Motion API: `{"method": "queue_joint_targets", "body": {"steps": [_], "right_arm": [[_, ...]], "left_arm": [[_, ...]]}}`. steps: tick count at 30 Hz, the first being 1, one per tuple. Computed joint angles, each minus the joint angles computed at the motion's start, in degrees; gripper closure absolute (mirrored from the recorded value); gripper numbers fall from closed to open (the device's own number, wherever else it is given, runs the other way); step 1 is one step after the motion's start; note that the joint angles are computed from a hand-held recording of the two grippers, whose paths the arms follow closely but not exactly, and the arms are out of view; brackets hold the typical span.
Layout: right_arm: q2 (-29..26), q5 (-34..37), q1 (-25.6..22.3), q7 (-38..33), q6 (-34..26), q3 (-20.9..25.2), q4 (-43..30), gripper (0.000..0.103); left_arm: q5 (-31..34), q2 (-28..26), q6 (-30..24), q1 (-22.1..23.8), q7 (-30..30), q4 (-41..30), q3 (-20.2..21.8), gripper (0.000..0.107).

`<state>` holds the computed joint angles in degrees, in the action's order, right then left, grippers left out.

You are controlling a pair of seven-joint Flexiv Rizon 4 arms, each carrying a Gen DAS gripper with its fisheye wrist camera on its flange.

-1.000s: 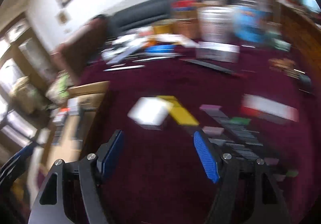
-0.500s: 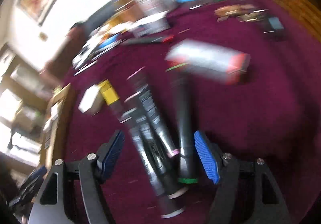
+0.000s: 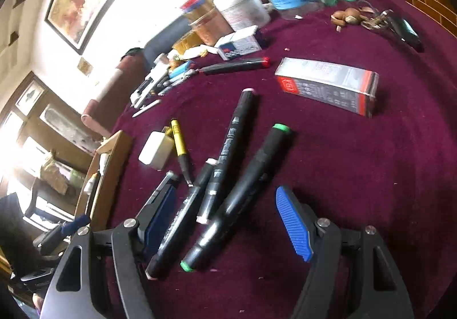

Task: Organize rigid objects
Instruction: 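Move the left tool to the marker pile and grasp a black marker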

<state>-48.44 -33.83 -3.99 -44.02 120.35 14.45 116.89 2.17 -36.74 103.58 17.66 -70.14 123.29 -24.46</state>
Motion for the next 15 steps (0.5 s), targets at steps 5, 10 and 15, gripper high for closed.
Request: {"method": "queue_joint_targets", "body": {"steps": [5, 10, 15], "right_arm": [[2.1, 10.4, 6.8, -3.4, 2.9, -5.9, 1.4, 0.032], [1.4, 10.4, 6.1, -3.8, 1.7, -5.2, 0.2, 0.032], [1.4, 11.2, 6.8, -5.0, 0.6, -5.5, -0.1, 0.032]], "left_arm": [[-5.1, -3.5, -7.9, -12.1, 2.2, -8.4, 10.7, 0.029], [-6.8, -4.0, -8.0, -10.9, 4.3, -7.6, 7.4, 0.078], [-8.8, -3.3, -7.3, -5.9, 4.9, -4.9, 1.6, 0.093]]}}
